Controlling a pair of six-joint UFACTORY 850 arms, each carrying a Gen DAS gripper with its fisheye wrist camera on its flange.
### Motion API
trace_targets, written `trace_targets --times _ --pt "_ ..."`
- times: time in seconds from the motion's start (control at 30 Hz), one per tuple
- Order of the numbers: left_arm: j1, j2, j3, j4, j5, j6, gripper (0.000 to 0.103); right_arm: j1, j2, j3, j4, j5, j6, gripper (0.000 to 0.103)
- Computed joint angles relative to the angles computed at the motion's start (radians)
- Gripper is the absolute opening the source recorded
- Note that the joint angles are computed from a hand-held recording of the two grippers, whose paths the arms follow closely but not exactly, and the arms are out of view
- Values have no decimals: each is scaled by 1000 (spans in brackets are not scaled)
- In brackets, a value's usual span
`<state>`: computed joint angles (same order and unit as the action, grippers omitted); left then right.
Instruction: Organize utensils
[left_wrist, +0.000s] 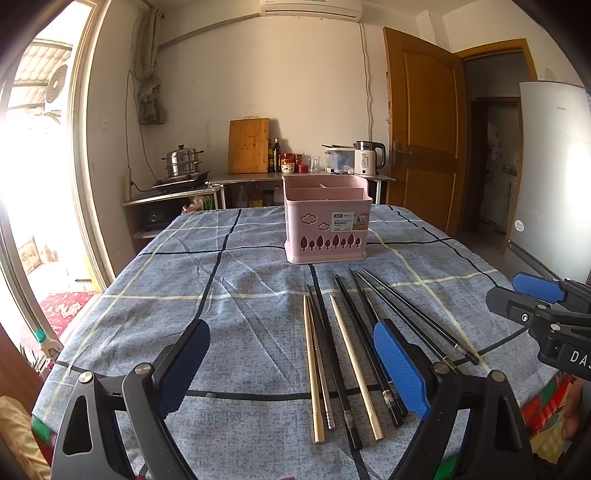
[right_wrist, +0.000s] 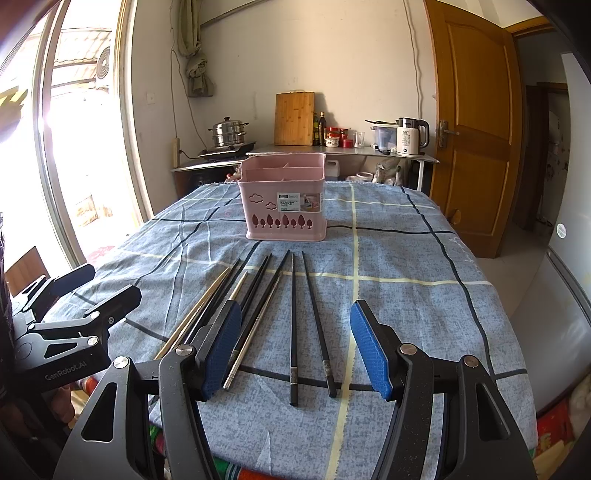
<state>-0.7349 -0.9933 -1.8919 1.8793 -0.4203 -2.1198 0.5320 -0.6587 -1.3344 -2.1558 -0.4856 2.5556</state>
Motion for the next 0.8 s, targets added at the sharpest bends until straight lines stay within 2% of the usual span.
trace_targets --times 0.8 --pt "-2 6 6 -2 1 0 91 1 2 3 -1 -1 2 62"
